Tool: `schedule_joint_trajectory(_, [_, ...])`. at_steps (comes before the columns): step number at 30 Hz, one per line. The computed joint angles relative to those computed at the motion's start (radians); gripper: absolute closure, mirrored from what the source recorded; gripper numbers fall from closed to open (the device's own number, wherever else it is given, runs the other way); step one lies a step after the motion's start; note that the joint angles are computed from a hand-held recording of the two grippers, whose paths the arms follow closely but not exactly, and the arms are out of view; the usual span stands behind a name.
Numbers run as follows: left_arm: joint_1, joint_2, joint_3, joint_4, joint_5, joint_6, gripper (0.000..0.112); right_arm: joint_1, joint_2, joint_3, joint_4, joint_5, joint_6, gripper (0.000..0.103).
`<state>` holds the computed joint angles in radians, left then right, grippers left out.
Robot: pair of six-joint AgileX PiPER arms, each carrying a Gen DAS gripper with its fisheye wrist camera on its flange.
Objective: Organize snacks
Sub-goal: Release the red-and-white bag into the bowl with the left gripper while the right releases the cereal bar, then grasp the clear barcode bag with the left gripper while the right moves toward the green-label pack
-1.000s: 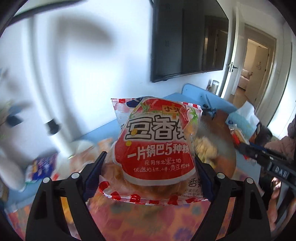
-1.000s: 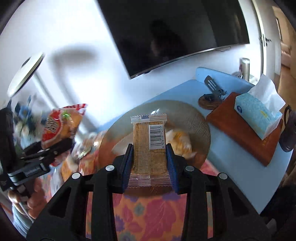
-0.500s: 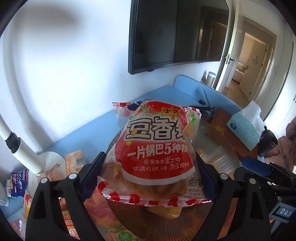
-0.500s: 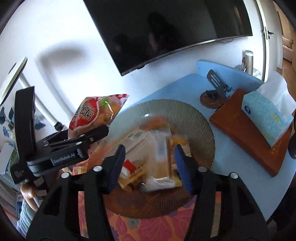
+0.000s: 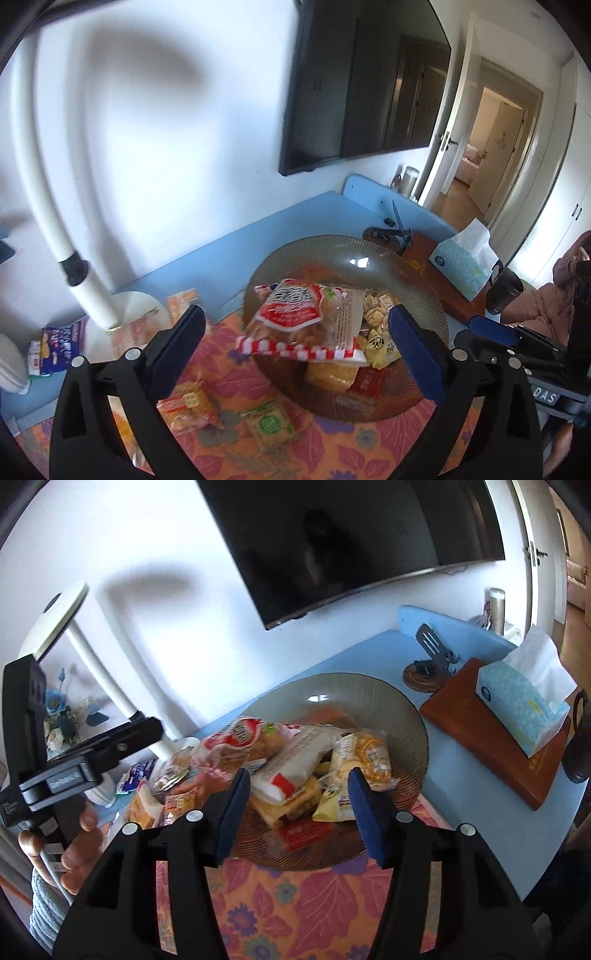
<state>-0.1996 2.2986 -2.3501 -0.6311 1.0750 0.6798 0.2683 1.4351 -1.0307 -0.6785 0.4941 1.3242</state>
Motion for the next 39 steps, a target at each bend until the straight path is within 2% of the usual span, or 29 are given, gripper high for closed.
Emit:
schedule_joint_trajectory(9, [0.212,-0.233,0.349,-0.172,-0.073,0.222,0.014,0.157,0.025,-0.093,-0.008,0.076,0.034,0.046])
schedule_joint_trajectory(14, [0.369,-0.275,0.48,-0.276,-0.074,0.311,0.014,0.239,0.078,-0.166,-0.013,0.108,0.033,0.045])
schedule_joint_trajectory(17, [0.465,-0.253,0.511,-0.292,-0.083,0.327,0.014,0.276,0.121,-0.2,-0.017,0.124,0.037,0.043])
schedule_joint_trajectory(21, [0.536,-0.153,0.474,-0.199,-0.12,0.258,0.014,0.313,0.192,-0.219,-0.019,0.119,0.07,0.041])
schedule_joint_trajectory(25, [0.57,-0.012,0.345,-0.093,-0.057,0.115,0.014,0.291,0.266,-0.23,0.137,0.016,-0.024,0.041])
schedule_joint_trajectory(28, [0.558,0.045,0.293,-0.027,-0.03,0.03,0.014,0.291,0.326,-0.274,0.183,0.03,-0.061,0.037])
schedule_joint_trajectory(30, [0.507,0.037,0.344,0.08,-0.103,-0.047,0.014,0.286,0.375,-0.31,0.21,0.043,-0.085,0.036])
schedule_joint_trajectory(32, [0.481,0.013,0.419,0.092,-0.154,-0.01,0.014,0.283,0.415,-0.33,0.22,0.047,-0.092,0.035])
schedule_joint_trajectory(34, [0.428,-0.048,0.554,0.142,-0.29,0.02,0.014,0.28,0.451,-0.342,0.217,0.054,-0.08,0.033])
schedule_joint_trajectory(36, [0.379,-0.087,0.646,0.203,-0.414,0.022,0.014,0.262,0.478,-0.337,0.242,0.033,-0.079,0.026])
schedule_joint_trajectory(37, [0.365,-0.094,0.669,0.227,-0.445,0.016,0.014,0.246,0.491,-0.33,0.275,0.014,-0.09,0.024])
schedule_joint_trajectory(39, [0.344,-0.083,0.669,0.291,-0.452,-0.027,0.014,0.225,0.518,-0.346,0.294,0.023,-0.088,0.024])
